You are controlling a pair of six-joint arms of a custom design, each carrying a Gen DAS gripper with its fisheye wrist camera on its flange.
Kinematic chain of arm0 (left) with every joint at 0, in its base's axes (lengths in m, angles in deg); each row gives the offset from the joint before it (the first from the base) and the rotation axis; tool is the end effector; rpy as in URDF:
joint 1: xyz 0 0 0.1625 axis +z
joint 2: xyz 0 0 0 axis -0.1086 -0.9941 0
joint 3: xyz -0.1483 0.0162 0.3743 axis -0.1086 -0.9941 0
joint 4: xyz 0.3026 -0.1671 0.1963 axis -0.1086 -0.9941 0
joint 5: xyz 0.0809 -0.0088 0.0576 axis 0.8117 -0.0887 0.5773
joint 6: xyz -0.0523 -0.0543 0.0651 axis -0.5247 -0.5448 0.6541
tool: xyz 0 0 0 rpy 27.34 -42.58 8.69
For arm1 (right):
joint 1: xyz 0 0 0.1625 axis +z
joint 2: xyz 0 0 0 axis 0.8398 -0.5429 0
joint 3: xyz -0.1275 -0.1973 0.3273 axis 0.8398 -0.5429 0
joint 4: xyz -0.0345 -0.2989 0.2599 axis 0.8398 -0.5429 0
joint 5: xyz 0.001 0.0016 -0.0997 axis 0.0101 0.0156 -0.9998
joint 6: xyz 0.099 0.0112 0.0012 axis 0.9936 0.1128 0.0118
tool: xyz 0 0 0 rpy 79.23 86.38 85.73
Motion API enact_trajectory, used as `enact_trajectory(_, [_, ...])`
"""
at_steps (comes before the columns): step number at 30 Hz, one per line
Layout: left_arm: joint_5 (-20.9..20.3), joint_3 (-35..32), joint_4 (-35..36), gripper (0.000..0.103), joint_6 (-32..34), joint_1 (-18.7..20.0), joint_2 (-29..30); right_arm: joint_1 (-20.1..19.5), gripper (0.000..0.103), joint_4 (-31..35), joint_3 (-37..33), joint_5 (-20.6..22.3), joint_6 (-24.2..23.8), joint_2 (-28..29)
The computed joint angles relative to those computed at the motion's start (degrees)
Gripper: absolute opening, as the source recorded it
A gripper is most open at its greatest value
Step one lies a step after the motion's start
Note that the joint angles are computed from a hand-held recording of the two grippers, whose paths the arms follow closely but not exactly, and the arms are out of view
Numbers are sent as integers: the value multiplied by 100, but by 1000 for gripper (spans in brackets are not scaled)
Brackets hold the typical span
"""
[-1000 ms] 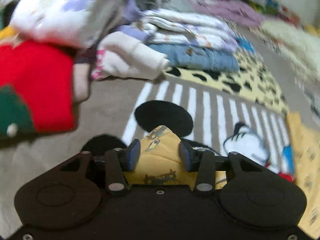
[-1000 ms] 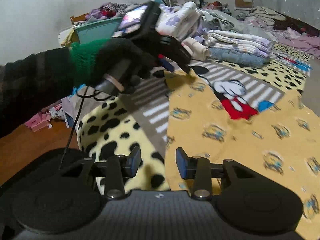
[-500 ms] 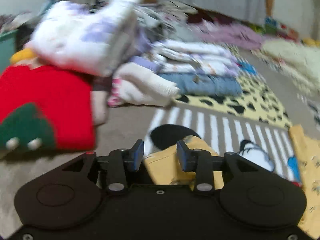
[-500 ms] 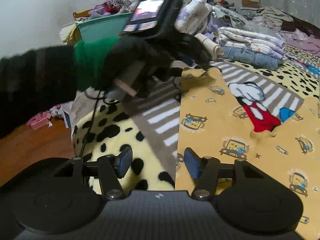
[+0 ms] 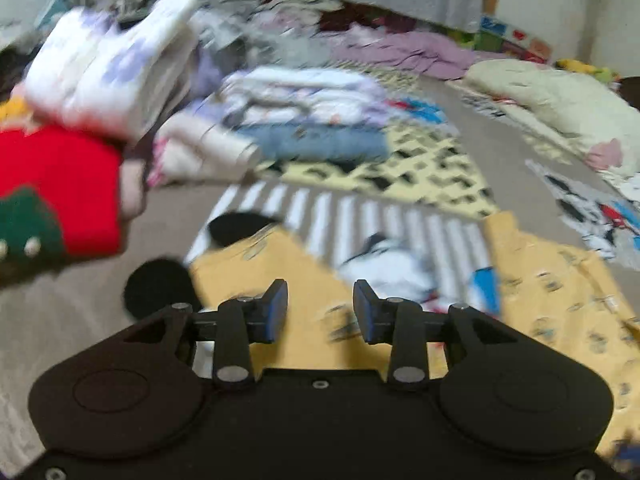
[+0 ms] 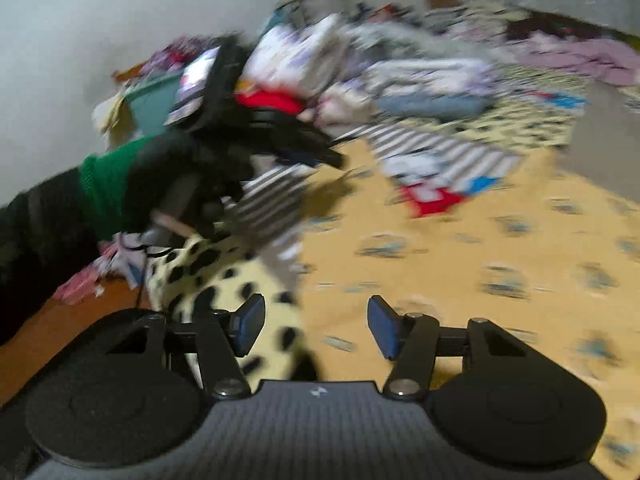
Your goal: Fold clothes
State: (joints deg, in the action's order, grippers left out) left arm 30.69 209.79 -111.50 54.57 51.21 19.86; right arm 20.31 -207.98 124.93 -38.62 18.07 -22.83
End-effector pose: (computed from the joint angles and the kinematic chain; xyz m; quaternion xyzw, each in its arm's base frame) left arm -0.1454 -0.4637 0.1041 0.0383 0.8185 -0.4570 0.3460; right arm 0.0615 -0.4322 0.1683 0.4796 -0.8618 0.1649 0.0055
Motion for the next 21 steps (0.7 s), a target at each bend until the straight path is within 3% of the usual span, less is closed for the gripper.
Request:
enact_trajectory(3, [-421,-344,-238,35,392,-45,202,-345,57,129,-287,92,84,-355])
enact_trajectory(5, [-715,-671,-228,35,524,9,397,-419,57,-229,-559,-75,284,-285])
enact_trajectory(7, [-932,-1131,16,35,630,123,655,-374,57,-1033,-806,-415,298,18])
enact_trajectory(10, [-1184,-1606,315,35,627,217,949,-220,57,-1997,-1204,-1025,-68,607])
enact_trajectory(15, [-1437,-1862,373,35,699,305,1179,-286,47,-2847,-1655,-1663,-599,1246])
enact_trajectory(19, [-1511,-1904,365,35,708,425,1198,-520,48,-3001,-2103,-1841,565,1228])
enact_trajectory(21, [-1618,-1944,348,35,654,503,1186,-621,48,-2699,-2278,-1802,947,1142])
